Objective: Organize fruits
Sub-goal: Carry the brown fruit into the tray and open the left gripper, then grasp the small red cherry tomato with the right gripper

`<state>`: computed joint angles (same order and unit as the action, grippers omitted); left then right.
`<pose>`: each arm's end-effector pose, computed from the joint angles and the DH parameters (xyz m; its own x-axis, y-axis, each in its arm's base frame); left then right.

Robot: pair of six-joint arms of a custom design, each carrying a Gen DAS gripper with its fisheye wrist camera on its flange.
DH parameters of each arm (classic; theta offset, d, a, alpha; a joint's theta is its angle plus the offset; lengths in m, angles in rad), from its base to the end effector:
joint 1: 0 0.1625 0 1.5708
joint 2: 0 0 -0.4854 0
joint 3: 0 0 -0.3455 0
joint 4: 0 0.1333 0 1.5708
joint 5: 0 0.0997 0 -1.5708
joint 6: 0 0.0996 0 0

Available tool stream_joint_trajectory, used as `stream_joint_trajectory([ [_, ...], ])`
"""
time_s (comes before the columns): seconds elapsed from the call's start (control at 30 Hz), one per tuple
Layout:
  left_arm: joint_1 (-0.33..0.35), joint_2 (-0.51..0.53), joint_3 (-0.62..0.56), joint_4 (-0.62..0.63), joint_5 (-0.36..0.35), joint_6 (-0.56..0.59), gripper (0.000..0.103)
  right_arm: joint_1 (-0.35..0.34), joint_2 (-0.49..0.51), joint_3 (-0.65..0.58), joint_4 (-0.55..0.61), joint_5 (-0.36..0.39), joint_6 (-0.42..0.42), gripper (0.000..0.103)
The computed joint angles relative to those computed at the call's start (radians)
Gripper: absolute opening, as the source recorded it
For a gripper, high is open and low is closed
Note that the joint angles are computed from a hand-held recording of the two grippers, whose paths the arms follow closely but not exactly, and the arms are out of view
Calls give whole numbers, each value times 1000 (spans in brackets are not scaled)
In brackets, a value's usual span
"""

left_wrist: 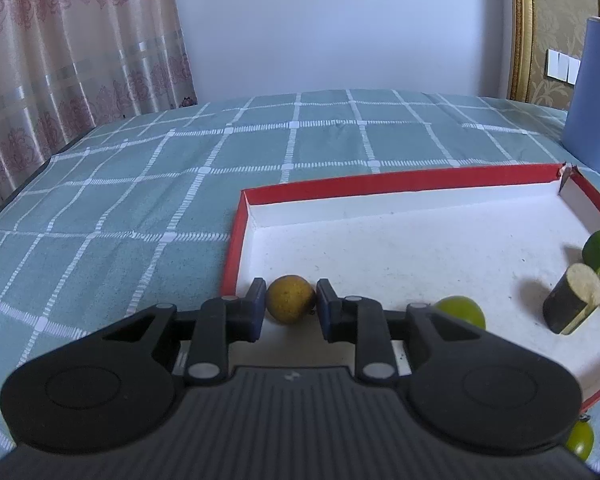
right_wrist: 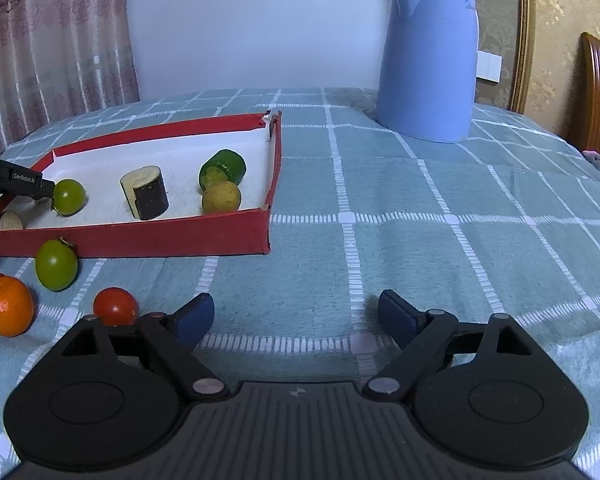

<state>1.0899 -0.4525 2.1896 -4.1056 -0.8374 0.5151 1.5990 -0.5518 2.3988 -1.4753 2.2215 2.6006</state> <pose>-0.0549 -0.5375 0.0537 -0.6069 0.2344 -0.7594 0.7148 0.5788 -0.3926 0.0830 -0.3546 -0.0371 -0.6901 0.2774 0.6684 -0.4266 0.5902 -0.6854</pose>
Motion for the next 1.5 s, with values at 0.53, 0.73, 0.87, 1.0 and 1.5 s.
stream_joint_trajectory([
  [0.53,-21,-30,53,9,-14,-47,57,-4,-7,-11,44,-10,-2,102],
  [0.73,-62,-47,176,-189,4,-1,75,-1,-6,-14,50,-6,-3,103],
  [0.87,-71,-59,291,-302,-8,5,76,-1,-6,-14,51,-7,-2,103],
  [1.0,-62,-54,404,-367,-46,-68,81,0,-5,-16,51,-6,-2,103],
  [1.5,-26,36,419,-400,9,-109,97,5,6,42,-31,-86,52,102],
])
